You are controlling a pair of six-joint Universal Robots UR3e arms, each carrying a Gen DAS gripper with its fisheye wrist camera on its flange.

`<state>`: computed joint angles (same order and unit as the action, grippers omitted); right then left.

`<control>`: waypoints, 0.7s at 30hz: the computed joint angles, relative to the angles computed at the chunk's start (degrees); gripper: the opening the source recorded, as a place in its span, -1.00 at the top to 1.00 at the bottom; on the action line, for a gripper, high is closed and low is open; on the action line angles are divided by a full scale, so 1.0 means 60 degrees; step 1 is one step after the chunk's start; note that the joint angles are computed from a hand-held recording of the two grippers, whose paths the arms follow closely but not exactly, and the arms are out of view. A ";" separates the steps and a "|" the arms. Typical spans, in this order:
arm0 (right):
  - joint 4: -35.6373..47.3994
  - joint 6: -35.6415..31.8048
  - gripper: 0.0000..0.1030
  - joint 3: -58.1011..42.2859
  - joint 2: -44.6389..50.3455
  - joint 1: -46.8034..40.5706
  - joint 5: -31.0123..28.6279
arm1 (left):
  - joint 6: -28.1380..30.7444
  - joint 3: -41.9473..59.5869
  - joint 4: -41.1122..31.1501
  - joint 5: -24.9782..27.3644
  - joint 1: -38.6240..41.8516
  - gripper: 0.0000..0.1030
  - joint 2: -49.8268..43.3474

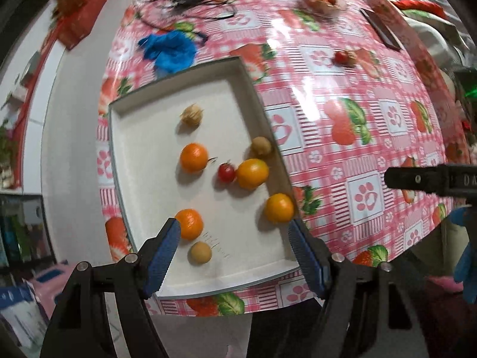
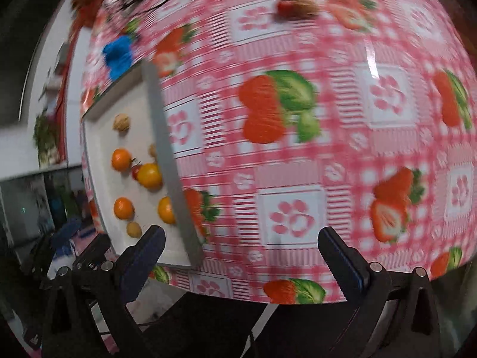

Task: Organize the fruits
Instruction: 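Lift both grippers away from the tray toward the tomato and nut on the cloth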

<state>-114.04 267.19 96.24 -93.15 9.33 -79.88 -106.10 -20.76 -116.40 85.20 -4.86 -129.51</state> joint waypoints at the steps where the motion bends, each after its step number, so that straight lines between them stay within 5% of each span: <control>1: 0.0045 0.0200 -1.00 0.0132 -0.0185 0.0032 -0.0063 | 0.0073 -0.0199 0.0054 -0.0026 -0.0033 -0.51 0.0137; 11: 0.0144 0.1964 -1.00 0.2196 -0.2567 0.0149 0.0185 | -0.0432 -0.0346 -0.0695 -0.0179 -0.0386 -0.51 0.0543; 21: 0.2927 -0.0692 -1.00 0.2957 -0.5255 -0.2256 0.1511 | -0.1823 -0.1255 -0.0576 -0.0250 -0.0808 -0.51 0.1344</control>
<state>-96.48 263.04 113.98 -124.68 -4.21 -70.81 -117.04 -28.29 -119.86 83.70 -9.71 -121.45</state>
